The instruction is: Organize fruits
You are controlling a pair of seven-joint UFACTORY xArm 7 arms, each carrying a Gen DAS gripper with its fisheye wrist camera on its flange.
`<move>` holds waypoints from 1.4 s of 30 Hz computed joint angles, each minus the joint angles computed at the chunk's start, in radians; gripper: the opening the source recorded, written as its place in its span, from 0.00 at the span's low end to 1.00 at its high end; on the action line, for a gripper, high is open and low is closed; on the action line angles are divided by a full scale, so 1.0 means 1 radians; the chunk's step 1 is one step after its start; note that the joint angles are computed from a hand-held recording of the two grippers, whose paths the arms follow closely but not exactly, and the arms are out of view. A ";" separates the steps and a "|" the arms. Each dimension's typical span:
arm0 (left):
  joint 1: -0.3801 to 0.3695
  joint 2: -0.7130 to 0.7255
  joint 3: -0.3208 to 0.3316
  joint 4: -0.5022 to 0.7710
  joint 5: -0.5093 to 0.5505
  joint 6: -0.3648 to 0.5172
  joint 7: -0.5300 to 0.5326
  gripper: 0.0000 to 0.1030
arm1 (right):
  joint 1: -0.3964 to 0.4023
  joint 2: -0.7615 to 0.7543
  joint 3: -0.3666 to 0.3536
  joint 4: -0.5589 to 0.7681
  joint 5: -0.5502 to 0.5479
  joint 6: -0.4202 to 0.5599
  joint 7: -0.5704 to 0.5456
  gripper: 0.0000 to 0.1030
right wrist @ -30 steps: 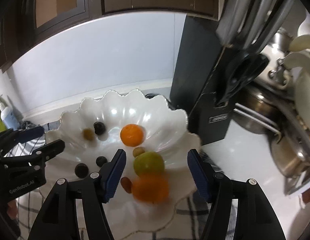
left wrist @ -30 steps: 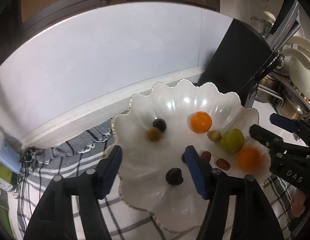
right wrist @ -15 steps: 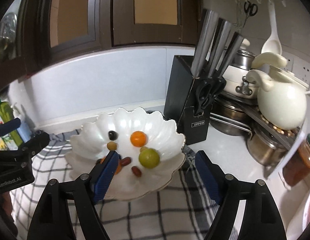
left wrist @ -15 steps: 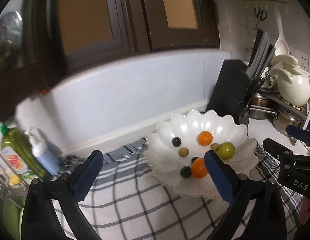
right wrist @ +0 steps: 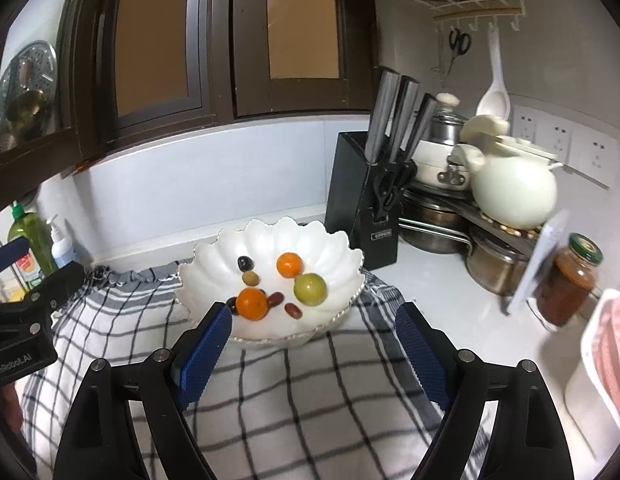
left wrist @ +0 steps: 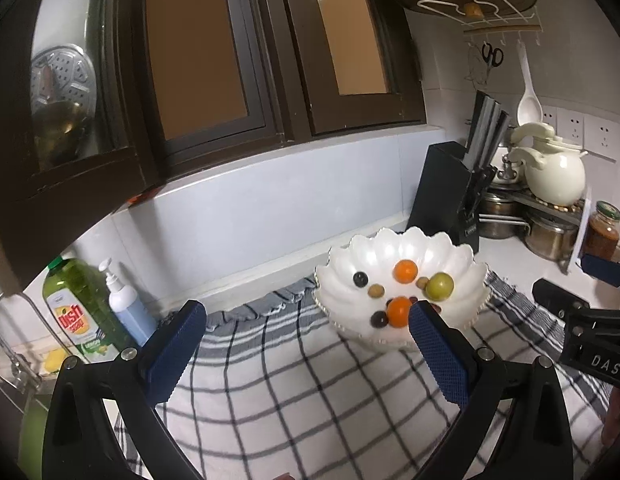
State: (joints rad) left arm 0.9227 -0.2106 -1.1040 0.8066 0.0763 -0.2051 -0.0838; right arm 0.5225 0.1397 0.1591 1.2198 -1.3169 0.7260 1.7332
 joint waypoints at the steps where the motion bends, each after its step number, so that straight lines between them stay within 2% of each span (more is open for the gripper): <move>1: -0.089 0.002 0.090 -0.021 0.009 -0.008 0.002 1.00 | 0.008 -0.008 0.005 -0.007 -0.002 0.015 0.010 0.82; 2: -0.187 0.000 0.187 -0.044 0.010 -0.012 0.009 1.00 | 0.019 -0.019 0.013 -0.018 -0.006 0.040 0.024 0.82; 4: -0.323 -0.013 0.320 -0.082 0.006 -0.016 0.022 1.00 | 0.029 -0.033 0.026 -0.033 -0.010 0.062 0.040 0.82; 5: -0.366 -0.032 0.361 -0.106 -0.003 -0.018 0.027 1.00 | 0.034 -0.045 0.034 -0.046 -0.011 0.072 0.045 0.82; 10: -0.485 -0.151 0.460 -0.218 -0.085 -0.025 0.023 1.00 | 0.041 -0.091 0.065 -0.094 0.005 0.086 0.024 0.82; 13: -0.540 -0.227 0.500 -0.275 -0.105 -0.010 -0.009 1.00 | 0.035 -0.142 0.085 -0.146 0.003 0.058 0.024 0.82; 15: -0.610 -0.284 0.559 -0.318 -0.101 0.009 -0.035 1.00 | 0.031 -0.173 0.103 -0.175 0.000 0.053 0.027 0.82; 19: -0.646 -0.387 0.580 -0.379 -0.079 0.038 -0.092 1.00 | 0.024 -0.233 0.144 -0.225 0.006 0.074 0.025 0.82; 22: -0.702 -0.452 0.621 -0.417 -0.055 0.068 -0.130 1.00 | 0.019 -0.279 0.174 -0.264 0.009 0.079 0.033 0.82; 25: -0.744 -0.520 0.646 -0.452 -0.030 0.096 -0.169 1.00 | 0.013 -0.328 0.204 -0.303 0.024 0.091 0.048 0.87; 30: -0.806 -0.608 0.683 -0.494 0.014 0.139 -0.211 1.00 | -0.002 -0.390 0.245 -0.352 0.052 0.102 0.064 0.87; 42: -0.881 -0.730 0.717 -0.546 0.076 0.211 -0.286 1.00 | -0.036 -0.477 0.314 -0.419 0.117 0.097 0.053 0.87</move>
State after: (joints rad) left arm 0.0416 -0.9402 -0.3870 0.2605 0.1528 0.0059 -0.3697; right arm 0.4862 -0.3378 0.4729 0.8011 -1.1999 0.8228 1.7860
